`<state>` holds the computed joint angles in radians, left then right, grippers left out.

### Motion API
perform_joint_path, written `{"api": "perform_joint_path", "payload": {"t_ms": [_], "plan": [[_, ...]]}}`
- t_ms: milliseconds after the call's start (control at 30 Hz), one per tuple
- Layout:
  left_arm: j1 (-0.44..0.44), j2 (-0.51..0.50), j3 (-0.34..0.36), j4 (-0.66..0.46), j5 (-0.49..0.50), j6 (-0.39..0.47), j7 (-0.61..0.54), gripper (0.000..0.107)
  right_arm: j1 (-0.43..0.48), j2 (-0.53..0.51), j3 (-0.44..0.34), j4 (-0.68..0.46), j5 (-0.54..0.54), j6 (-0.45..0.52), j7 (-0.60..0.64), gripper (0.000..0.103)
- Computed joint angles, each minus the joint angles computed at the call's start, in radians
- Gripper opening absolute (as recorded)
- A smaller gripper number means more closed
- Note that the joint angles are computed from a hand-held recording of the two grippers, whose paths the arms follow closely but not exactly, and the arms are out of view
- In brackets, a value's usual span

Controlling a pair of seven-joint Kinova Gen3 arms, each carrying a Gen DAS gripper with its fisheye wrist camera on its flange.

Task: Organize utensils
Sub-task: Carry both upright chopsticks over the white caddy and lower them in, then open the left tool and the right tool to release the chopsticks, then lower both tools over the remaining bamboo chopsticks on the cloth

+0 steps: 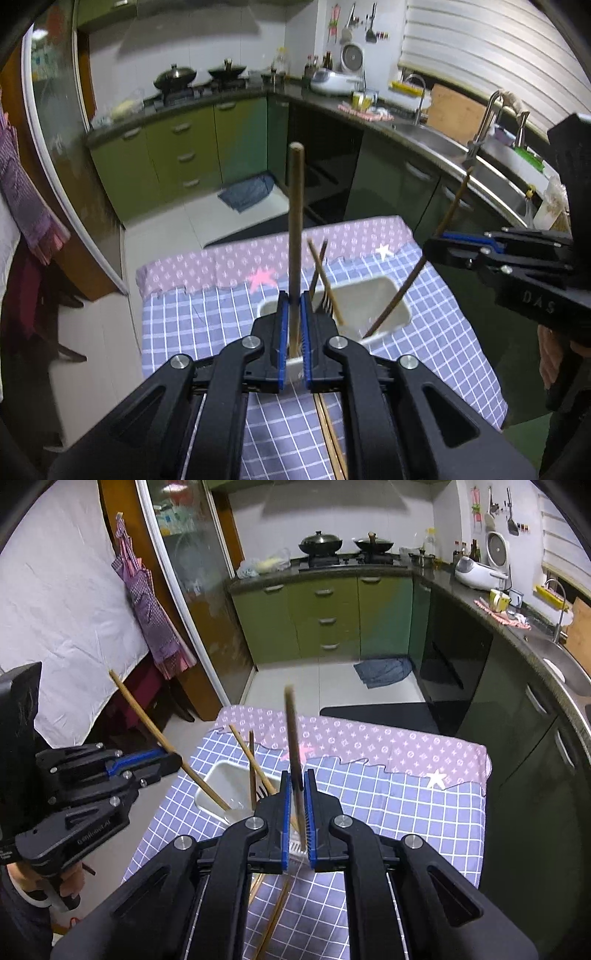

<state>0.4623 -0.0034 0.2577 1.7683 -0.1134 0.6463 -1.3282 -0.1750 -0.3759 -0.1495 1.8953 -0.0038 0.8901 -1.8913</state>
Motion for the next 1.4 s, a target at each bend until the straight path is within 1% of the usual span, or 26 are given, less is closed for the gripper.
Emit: {"api": "perform_joint_path", "payload": {"t_ms": [33, 133, 167, 233, 300, 333, 367, 400, 500, 567, 633, 733, 800, 833, 867, 933, 967, 1100, 1167, 1267, 1300, 1400], "plan": [[-0.001, 0.002, -0.002, 0.003, 0.016, 0.006, -0.013, 0.007, -0.001, -0.002, -0.005, 0.006, -0.001, -0.002, -0.005, 0.008], [-0.003, -0.003, -0.004, 0.012, 0.021, 0.010, -0.017, 0.007, -0.004, -0.011, 0.005, 0.012, -0.004, -0.013, 0.004, 0.010], [-0.005, -0.008, -0.006, 0.013, 0.024, 0.010, -0.023, 0.009, -0.005, -0.017, 0.008, 0.010, -0.007, -0.012, 0.007, 0.012], [-0.010, -0.024, -0.007, 0.019, 0.034, 0.007, -0.023, 0.013, -0.009, -0.048, 0.016, 0.010, -0.019, -0.005, 0.017, 0.012], [-0.016, -0.048, -0.011, 0.030, 0.062, 0.004, -0.045, 0.022, -0.014, -0.092, 0.022, 0.019, -0.033, 0.006, 0.027, 0.015], [-0.019, -0.062, -0.011, 0.039, 0.075, 0.002, -0.054, 0.030, -0.014, -0.123, 0.022, 0.031, -0.040, 0.009, 0.029, 0.017], [-0.021, -0.074, -0.010, 0.046, 0.083, 0.005, -0.059, 0.035, -0.012, -0.156, 0.021, 0.049, -0.045, 0.012, 0.030, 0.021], [-0.023, -0.091, -0.013, 0.059, 0.103, 0.010, -0.075, 0.036, -0.012, -0.185, 0.023, 0.068, -0.053, 0.020, 0.033, 0.023], [-0.028, -0.122, -0.023, 0.094, 0.164, 0.042, -0.121, 0.036, -0.013, -0.248, 0.039, 0.139, -0.080, 0.044, 0.043, 0.024], [-0.030, -0.126, -0.030, 0.124, 0.207, 0.065, -0.154, 0.036, -0.014, -0.280, 0.050, 0.204, -0.103, 0.053, 0.047, 0.024], [-0.031, -0.102, -0.018, 0.161, 0.223, 0.090, -0.160, 0.036, -0.013, -0.295, 0.059, 0.281, -0.125, 0.047, 0.050, 0.024], [-0.021, -0.019, 0.000, 0.198, 0.237, 0.119, -0.151, 0.035, -0.004, -0.260, 0.066, 0.375, -0.139, 0.020, 0.056, 0.024], [-0.008, 0.067, 0.005, 0.201, 0.247, 0.137, -0.139, 0.028, -0.006, -0.219, 0.085, 0.415, -0.150, -0.003, 0.069, 0.024], [-0.002, 0.094, 0.003, 0.205, 0.250, 0.135, -0.134, 0.028, -0.009, -0.199, 0.099, 0.433, -0.158, -0.016, 0.080, 0.024], [0.007, 0.124, 0.002, 0.203, 0.243, 0.133, -0.118, 0.027, -0.010, -0.194, 0.109, 0.447, -0.164, -0.024, 0.090, 0.024], [0.040, 0.182, -0.002, 0.195, 0.209, 0.131, -0.068, 0.022, -0.006, -0.169, 0.110, 0.474, -0.173, -0.045, 0.099, 0.024], [0.054, 0.202, -0.005, 0.187, 0.197, 0.134, -0.045, 0.020, -0.004, -0.160, 0.112, 0.480, -0.176, -0.051, 0.105, 0.024], [0.100, 0.249, -0.019, 0.160, 0.145, 0.130, 0.018, 0.020, -0.009, -0.135, 0.123, 0.502, -0.197, -0.070, 0.134, 0.025], [0.116, 0.265, -0.025, 0.146, 0.125, 0.135, 0.045, 0.020, -0.010, -0.127, 0.130, 0.507, -0.205, -0.078, 0.148, 0.032], [0.128, 0.291, -0.025, 0.113, 0.115, 0.162, 0.065, 0.018, -0.012, -0.124, 0.142, 0.513, -0.219, -0.086, 0.171, 0.032], [0.124, 0.309, -0.020, 0.086, 0.116, 0.182, 0.064, 0.018, -0.011, -0.128, 0.142, 0.515, -0.223, -0.087, 0.176, 0.032], [0.152, 0.337, -0.030, 0.065, 0.099, 0.196, 0.092, 0.017, -0.012, -0.121, 0.152, 0.508, -0.234, -0.086, 0.195, 0.032]]}}
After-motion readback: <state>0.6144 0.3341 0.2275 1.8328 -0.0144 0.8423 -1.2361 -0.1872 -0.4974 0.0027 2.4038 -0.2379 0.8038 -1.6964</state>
